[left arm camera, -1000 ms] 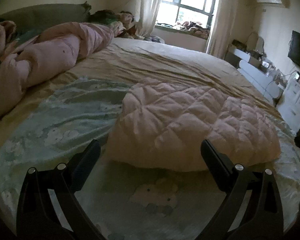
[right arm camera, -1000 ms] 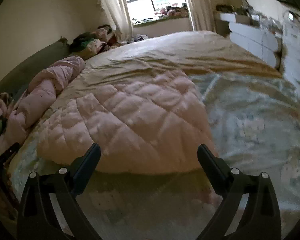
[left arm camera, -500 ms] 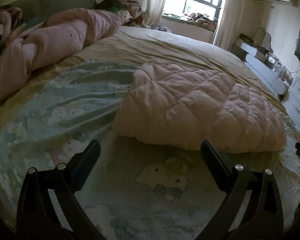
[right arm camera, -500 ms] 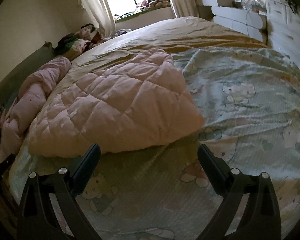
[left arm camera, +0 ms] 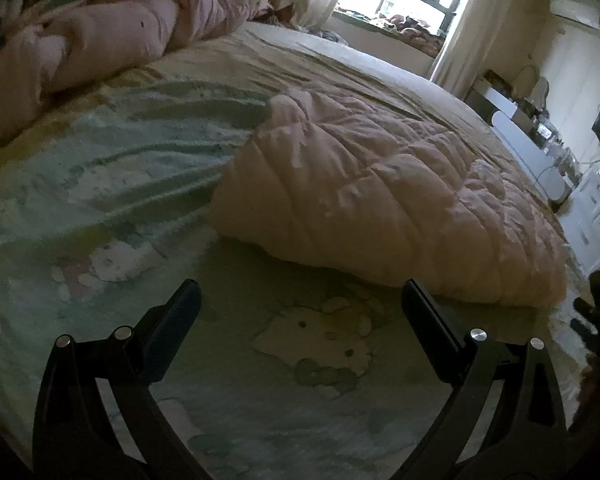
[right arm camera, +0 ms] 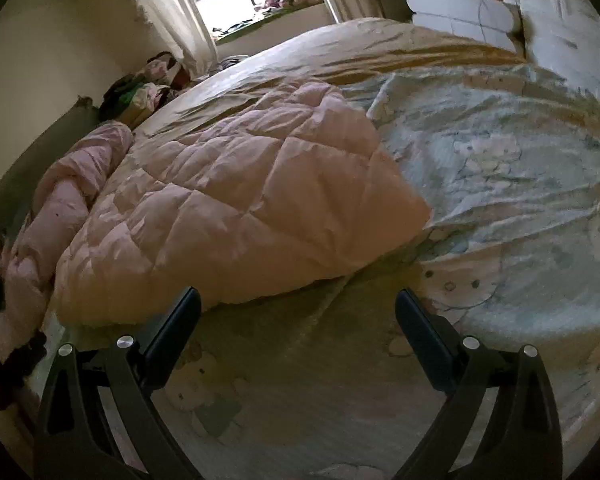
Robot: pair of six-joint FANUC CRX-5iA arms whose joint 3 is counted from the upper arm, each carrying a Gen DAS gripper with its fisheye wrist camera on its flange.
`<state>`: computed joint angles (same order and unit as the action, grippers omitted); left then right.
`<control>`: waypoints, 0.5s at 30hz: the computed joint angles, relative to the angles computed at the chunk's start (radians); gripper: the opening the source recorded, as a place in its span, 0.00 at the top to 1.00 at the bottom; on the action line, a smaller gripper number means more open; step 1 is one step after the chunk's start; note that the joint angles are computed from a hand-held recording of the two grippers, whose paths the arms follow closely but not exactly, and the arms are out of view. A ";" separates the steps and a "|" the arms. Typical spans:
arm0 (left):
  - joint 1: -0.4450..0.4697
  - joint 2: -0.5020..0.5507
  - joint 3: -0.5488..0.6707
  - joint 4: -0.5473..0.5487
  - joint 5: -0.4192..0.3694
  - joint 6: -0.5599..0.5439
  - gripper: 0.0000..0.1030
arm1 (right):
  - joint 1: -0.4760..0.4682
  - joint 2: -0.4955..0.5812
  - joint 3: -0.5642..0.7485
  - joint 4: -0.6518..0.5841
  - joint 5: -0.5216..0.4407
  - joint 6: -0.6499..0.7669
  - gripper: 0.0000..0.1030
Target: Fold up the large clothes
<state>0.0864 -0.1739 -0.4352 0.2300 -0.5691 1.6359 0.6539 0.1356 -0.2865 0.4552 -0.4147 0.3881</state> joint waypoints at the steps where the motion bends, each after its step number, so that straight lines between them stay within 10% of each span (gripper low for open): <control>1: -0.001 0.012 0.003 0.014 -0.001 -0.002 0.09 | -0.002 0.008 0.009 -0.016 0.002 -0.003 0.06; 15: -0.020 0.142 0.067 0.096 -0.006 -0.017 0.09 | -0.058 0.144 0.232 -0.376 -0.082 0.165 0.06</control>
<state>0.0664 -0.0317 -0.3686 0.3260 -0.5749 1.6184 0.5962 0.2801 -0.0545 0.0794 -0.4965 0.5533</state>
